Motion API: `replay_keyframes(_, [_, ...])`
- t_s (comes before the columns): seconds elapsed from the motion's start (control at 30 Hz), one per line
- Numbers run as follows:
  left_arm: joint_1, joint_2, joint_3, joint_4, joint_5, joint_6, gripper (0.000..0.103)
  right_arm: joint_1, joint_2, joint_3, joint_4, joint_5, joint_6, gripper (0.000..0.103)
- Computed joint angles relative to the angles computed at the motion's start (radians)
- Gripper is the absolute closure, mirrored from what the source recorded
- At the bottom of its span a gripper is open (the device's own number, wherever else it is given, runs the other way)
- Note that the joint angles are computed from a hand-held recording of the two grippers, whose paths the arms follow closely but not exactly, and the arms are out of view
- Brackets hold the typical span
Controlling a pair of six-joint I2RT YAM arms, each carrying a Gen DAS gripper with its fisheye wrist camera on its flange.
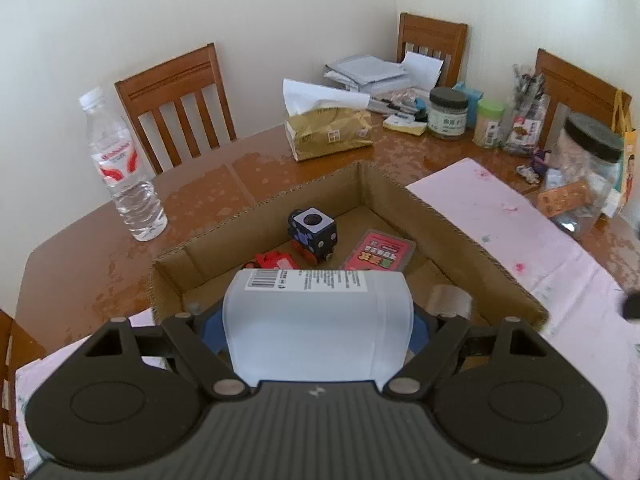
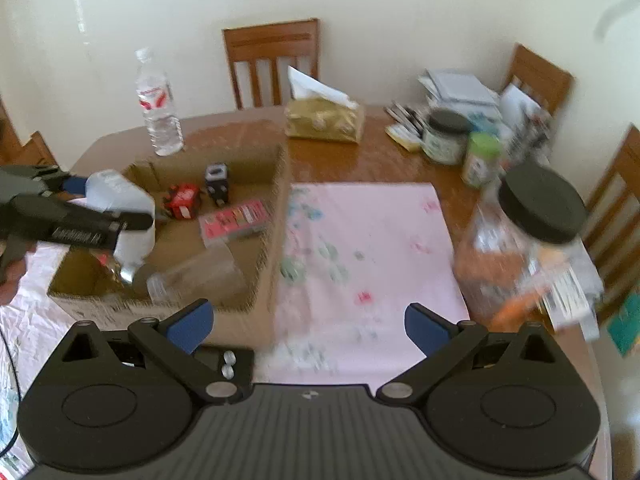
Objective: Organize rigid objects
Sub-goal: 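Drop the pink card into the box with the right tool while the left tool drops the white bottle in, then grasp the light-blue round case with the left tool while the right tool grasps the black timer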
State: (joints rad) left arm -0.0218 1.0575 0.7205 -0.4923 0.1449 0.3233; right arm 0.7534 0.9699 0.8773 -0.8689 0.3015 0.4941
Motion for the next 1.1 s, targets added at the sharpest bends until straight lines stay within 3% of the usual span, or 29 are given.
replay_keyframes(0.03, [-0.005, 0.024, -0.001, 0.025, -0.007, -0.013, 0.020, 0.007, -0.015, -0.009, -0.014, 0.007, 0.020, 0.000])
replay_keyframes(0.13, [-0.003, 0.036, -0.013, 0.078, -0.033, -0.033, 0.005, 0.010, -0.042, -0.030, -0.043, 0.014, 0.054, 0.000])
replay_keyframes(0.2, [0.004, 0.025, -0.013, 0.087, -0.038, -0.050, 0.005, 0.020, -0.043, -0.038, -0.053, 0.027, 0.063, 0.000])
replay_keyframes(0.43, [0.054, -0.117, -0.007, -0.049, -0.034, -0.030, 0.004, 0.049, 0.012, -0.060, -0.010, 0.038, 0.065, 0.000])
replay_keyframes(0.67, [0.213, -0.337, -0.043, -0.254, 0.068, 0.001, 0.004, 0.092, 0.119, -0.095, 0.086, 0.029, 0.087, 0.000])
replay_keyframes(0.9, [0.482, -0.586, -0.086, -0.491, 0.210, 0.153, 0.003, 0.169, 0.295, -0.100, 0.163, -0.015, 0.150, 0.000])
replay_keyframes(1.1, [0.776, -0.630, -0.113, -0.640, 0.369, 0.379, 0.002, 0.248, 0.415, -0.086, 0.197, -0.008, 0.222, 0.000])
